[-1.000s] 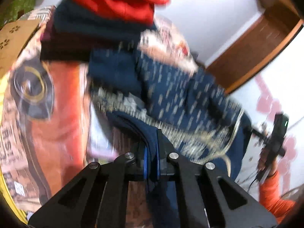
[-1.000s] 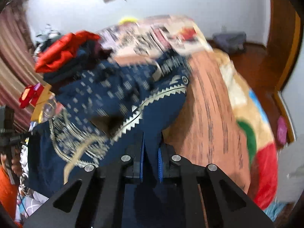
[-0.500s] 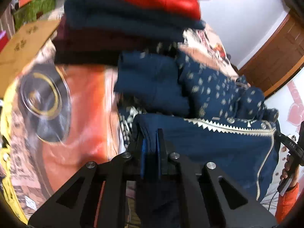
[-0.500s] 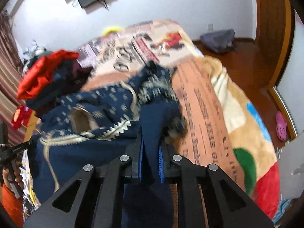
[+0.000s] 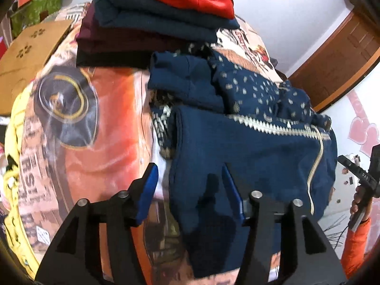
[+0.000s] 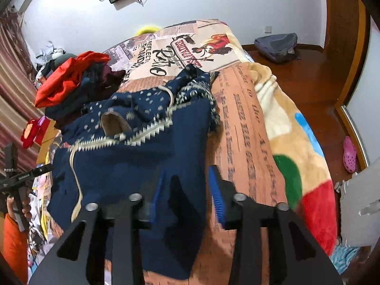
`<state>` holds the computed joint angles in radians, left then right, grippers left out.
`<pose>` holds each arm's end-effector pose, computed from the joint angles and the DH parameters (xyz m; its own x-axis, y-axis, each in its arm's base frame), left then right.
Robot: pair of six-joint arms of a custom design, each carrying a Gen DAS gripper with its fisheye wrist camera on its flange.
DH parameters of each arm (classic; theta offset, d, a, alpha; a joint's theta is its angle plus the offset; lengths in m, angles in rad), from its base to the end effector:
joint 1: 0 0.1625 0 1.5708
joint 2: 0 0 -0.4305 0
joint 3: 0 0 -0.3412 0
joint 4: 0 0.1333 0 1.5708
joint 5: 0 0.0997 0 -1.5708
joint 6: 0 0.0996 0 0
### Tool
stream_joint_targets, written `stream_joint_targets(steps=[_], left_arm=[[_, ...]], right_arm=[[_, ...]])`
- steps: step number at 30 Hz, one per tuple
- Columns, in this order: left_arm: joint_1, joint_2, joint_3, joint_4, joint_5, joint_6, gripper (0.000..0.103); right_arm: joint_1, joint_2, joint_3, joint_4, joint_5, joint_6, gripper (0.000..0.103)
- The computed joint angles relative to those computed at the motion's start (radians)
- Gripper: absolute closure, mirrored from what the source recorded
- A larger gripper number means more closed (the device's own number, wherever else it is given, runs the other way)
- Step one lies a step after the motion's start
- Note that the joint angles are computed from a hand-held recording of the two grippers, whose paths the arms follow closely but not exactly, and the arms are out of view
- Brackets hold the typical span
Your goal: Fold large clothes
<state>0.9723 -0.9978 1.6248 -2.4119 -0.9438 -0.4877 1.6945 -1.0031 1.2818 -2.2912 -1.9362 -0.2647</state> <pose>-0.1933 -0.6238 0.2664 -0.9111 -0.0662 -0.4069 0.1399 0.8787 -0.4564 0.1820 -0.6721 0.3901 -0.8836 -0.1996 0.4236 -0.3551 0.8754 -0.3281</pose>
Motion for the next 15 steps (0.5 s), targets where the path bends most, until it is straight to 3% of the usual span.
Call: stream_joint_targets(steps=[2, 5, 7, 15], left_arm=[[0.002, -0.008, 0.001, 0.052, -0.012, -0.035, 0.048], [0.013, -0.004, 0.001, 0.088, -0.063, -0.071, 0.047], [0.018, -0.002, 0.009, 0.094, -0.099, -0.084, 0.047], [0.029, -0.021, 0.1, -0.019, -0.157, -0.116, 0.046]], right_arm=[[0.003, -0.013, 0.022, 0.006, -0.012, -0.015, 0.064], [0.008, -0.015, 0.031, 0.058, -0.051, -0.007, 0.053], [0.005, -0.02, 0.052, 0.059, -0.054, -0.008, 0.051], [-0.02, -0.025, 0.131, 0.0, 0.001, 0.024, 0.048]])
